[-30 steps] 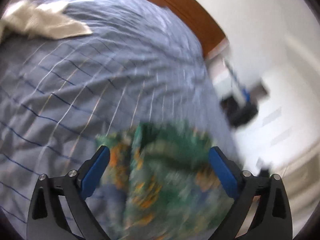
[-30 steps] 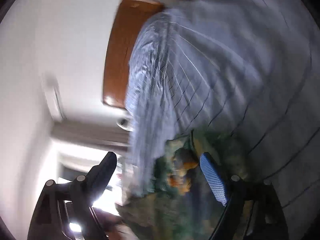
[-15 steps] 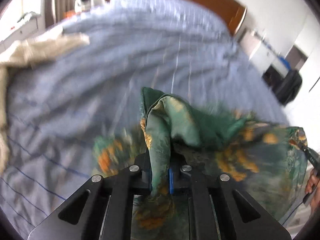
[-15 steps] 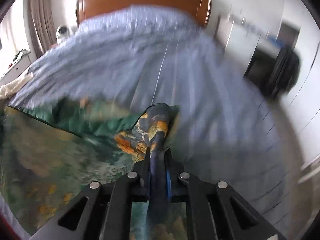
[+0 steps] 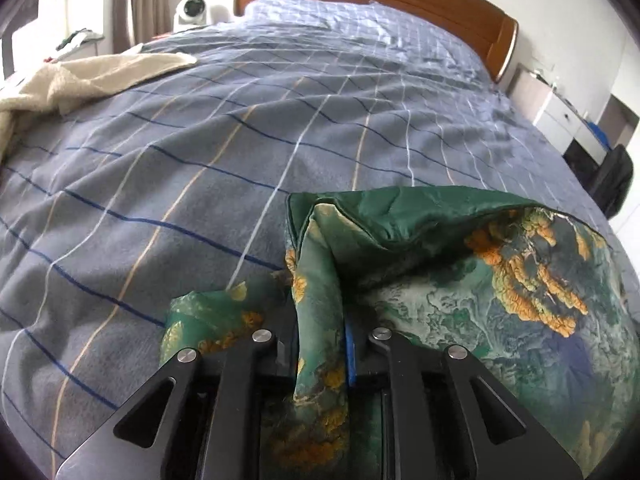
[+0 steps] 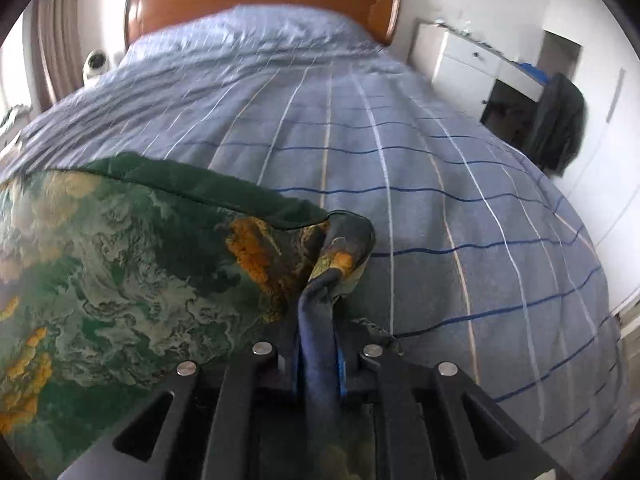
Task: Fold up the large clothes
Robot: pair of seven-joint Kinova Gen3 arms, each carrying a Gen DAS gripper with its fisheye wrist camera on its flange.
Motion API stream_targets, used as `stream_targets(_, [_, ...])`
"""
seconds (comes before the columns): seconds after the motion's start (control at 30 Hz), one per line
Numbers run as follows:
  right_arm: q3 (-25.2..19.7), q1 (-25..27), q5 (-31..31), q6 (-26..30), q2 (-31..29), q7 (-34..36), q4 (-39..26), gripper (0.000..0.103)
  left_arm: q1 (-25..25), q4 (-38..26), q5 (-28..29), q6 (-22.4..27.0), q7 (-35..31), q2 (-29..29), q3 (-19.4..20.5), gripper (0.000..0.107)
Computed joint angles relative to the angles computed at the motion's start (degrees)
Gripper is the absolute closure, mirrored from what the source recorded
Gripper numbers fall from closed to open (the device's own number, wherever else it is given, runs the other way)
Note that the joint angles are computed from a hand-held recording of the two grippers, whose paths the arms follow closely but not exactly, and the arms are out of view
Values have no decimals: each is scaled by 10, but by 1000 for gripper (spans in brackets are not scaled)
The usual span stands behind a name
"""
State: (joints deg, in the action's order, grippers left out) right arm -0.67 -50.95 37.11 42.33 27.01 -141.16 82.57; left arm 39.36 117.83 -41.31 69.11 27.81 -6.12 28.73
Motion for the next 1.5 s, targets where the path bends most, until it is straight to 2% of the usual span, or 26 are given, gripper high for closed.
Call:
stream_targets(0.1, [-9, 11, 16, -23, -7, -26, 22, 88, 11, 7, -13, 7, 27, 4, 8, 91])
stream_targets(0.2, [-80, 58, 69, -17, -5, -68, 28, 88, 35, 0, -29, 18, 46, 27, -3, 90])
stream_targets(0.27, [-133, 95, 107, -9, -4, -96, 35, 88, 31, 4, -37, 2, 43, 30, -14, 90])
stream_targets(0.33, [-166, 115, 133, 0, 2, -115, 33, 88, 36, 11, -41, -6, 47, 28, -24, 90])
stream_targets(0.6, [-161, 113, 129, 6, 7, -103, 20, 87, 48, -4, -33, 15, 37, 32, -32, 87])
stream_targets(0.7, [-140, 115, 73, -22, -4, -63, 25, 86, 54, -28, -7, 33, 7, 30, -46, 78])
stream_targets(0.77, [-171, 159, 27, -37, -12, -20, 25, 85, 46, -68, 28, 75, -39, 31, -46, 59])
stream_targets(0.83, [-214, 212, -20, -35, -15, 24, 13, 83, 21, -101, 35, 121, -67, 23, -8, 44])
stream_targets(0.87, [-226, 234, -43, -40, -24, 41, 14, 72, 20, -116, 25, 145, -67, 16, 14, 38])
stream_targets(0.9, [-227, 248, -66, -54, -42, 57, 22, 66, 30, -129, 5, 166, -62, 13, 34, 35])
stream_targets(0.93, [-218, 252, -86, -66, -64, 78, 32, 58, 43, -141, -12, 179, -67, 13, 44, 28])
stream_targets(1.0, [-194, 244, -101, -87, -104, 121, 52, 58, 61, -164, -25, 187, -104, 20, 37, 22])
stream_targets(1.03, [-198, 250, -110, -94, -117, 144, 56, 58, 71, -172, -26, 179, -127, 23, 20, 22])
stream_targets(1.1, [-237, 285, -151, -116, -127, 191, 64, 57, 61, -174, -23, 147, -168, 27, -1, 22])
stream_targets(1.17, [-290, 324, -197, -145, -111, 236, 68, 53, 46, -169, -16, 124, -193, 35, -26, 22])
stream_targets(1.23, [-311, 335, -235, -148, -85, 277, 62, 53, 22, -151, -1, 104, -192, 38, -46, 22])
stream_targets(1.3, [-290, 317, -237, -149, -55, 285, 61, 53, -5, -116, 25, 82, -175, 35, -60, 23])
stream_targets(1.37, [-248, 297, -257, -186, -33, 262, 81, 55, -12, -65, 52, 35, -134, 20, -81, 23])
stream_targets(1.43, [-243, 309, -297, -232, -35, 263, 108, 55, -34, -21, 52, -11, -88, -10, -69, 23])
stream_targets(1.5, [-222, 298, -324, -276, -38, 286, 134, 55, -46, 5, 36, -40, -64, -19, -59, 22])
